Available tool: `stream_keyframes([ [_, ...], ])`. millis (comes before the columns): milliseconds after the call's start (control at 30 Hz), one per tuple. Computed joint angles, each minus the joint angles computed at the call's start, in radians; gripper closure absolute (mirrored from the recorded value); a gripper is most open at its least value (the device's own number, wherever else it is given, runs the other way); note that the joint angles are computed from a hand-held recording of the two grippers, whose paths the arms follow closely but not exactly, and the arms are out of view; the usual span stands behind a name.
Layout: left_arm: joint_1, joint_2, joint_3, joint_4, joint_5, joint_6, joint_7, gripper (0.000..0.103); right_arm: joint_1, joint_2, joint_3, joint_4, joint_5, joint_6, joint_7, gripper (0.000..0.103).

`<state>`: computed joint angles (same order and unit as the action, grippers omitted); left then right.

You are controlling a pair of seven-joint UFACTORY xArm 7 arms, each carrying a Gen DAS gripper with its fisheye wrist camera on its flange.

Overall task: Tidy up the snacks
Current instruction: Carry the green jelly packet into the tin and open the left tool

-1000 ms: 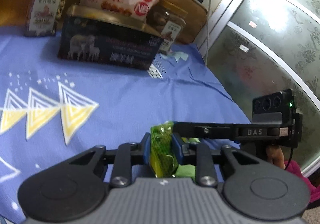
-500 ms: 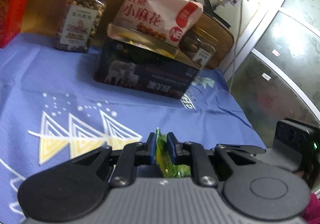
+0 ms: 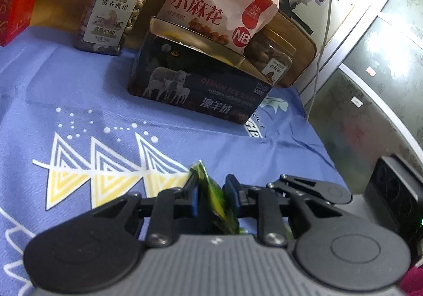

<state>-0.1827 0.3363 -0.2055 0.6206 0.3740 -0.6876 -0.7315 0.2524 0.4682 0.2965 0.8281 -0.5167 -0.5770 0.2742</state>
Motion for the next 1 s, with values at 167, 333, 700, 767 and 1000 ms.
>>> stream_keyframes([
  [167, -0.004, -0.023, -0.001, 0.028, 0.008, 0.022, 0.01, 0.083, 0.082, -0.026, -0.051, -0.038, 0.103, -0.081, -0.108, 0.066],
  [333, 0.006, -0.039, 0.003, 0.108, 0.045, 0.022, 0.014, 0.083, 0.211, -0.043, -0.126, -0.054, 0.349, -0.216, -0.332, 0.071],
  [700, -0.048, 0.096, 0.057, 0.406, -0.162, 0.134, 0.212, 0.082, 0.214, 0.14, -0.159, 0.304, 0.478, -0.162, -0.513, 0.074],
  [767, -0.111, 0.132, 0.108, 0.468, -0.281, 0.178, 0.289, 0.075, 0.225, 0.189, -0.169, 0.39, 0.519, -0.118, -0.519, 0.069],
  [1000, -0.379, 0.201, 0.338, 0.56, -0.664, 0.317, 0.556, 0.06, 0.223, 0.218, -0.169, 0.397, 0.56, -0.128, -0.49, 0.062],
])
